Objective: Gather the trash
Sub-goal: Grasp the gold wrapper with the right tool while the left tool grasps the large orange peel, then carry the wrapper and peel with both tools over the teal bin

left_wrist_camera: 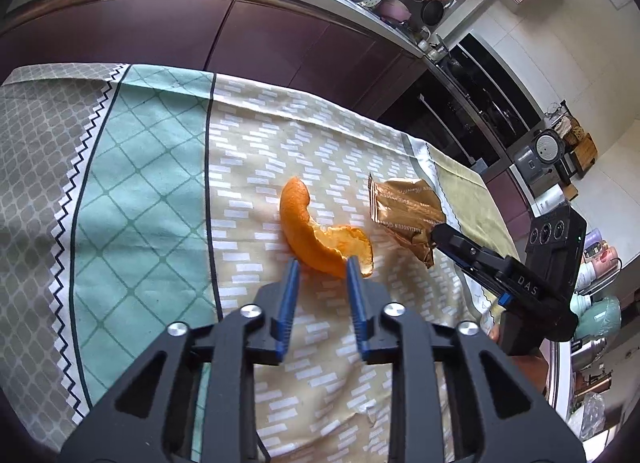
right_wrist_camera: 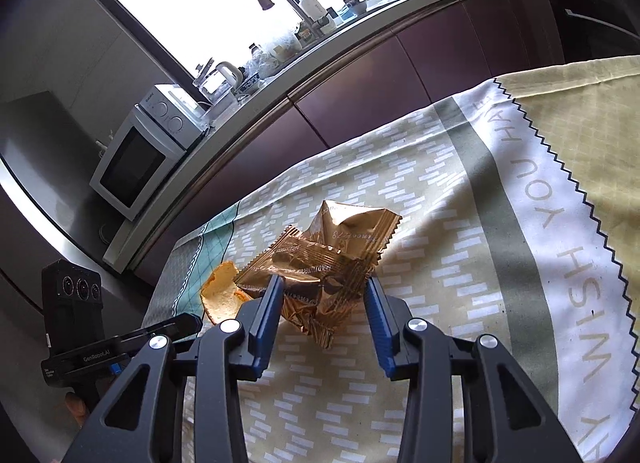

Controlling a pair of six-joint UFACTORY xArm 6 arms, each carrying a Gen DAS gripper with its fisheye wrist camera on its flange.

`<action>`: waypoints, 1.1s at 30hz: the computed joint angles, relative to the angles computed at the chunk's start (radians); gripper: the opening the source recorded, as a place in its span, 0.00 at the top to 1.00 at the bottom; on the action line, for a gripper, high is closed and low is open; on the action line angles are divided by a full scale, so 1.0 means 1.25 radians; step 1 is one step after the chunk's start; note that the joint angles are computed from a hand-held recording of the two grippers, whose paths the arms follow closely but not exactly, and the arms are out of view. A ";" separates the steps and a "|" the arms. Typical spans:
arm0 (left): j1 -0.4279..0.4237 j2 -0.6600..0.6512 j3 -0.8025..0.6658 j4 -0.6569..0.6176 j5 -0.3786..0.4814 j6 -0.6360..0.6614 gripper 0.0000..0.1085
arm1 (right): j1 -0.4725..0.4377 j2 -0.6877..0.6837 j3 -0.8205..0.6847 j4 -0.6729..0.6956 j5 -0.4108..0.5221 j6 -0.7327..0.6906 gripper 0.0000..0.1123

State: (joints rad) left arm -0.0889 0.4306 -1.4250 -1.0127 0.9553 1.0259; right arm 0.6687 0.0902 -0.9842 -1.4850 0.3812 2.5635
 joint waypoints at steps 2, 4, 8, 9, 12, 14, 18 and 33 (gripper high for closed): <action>-0.005 0.011 -0.018 -0.002 0.004 -0.012 0.72 | 0.001 -0.003 0.003 -0.014 -0.001 0.017 0.65; -0.015 0.015 -0.026 0.002 -0.002 -0.021 0.70 | -0.001 -0.002 0.002 -0.020 -0.003 0.019 0.65; -0.041 0.035 -0.050 0.036 -0.026 -0.061 0.71 | -0.004 0.000 0.001 -0.032 -0.012 0.029 0.65; -0.046 0.042 -0.056 0.046 -0.033 -0.074 0.74 | -0.005 0.001 0.001 -0.036 -0.017 0.032 0.65; -0.048 0.057 -0.069 0.057 -0.031 -0.094 0.76 | -0.006 0.005 -0.001 -0.036 -0.023 0.029 0.65; -0.046 0.063 -0.075 0.059 -0.029 -0.100 0.80 | -0.008 0.006 0.001 -0.038 -0.029 0.026 0.65; -0.039 0.072 -0.081 0.058 -0.015 -0.099 0.86 | -0.005 0.008 0.000 -0.048 -0.032 0.039 0.65; 0.013 -0.073 0.099 -0.023 -0.075 0.093 0.92 | 0.039 -0.019 0.001 -0.097 -0.003 0.063 0.65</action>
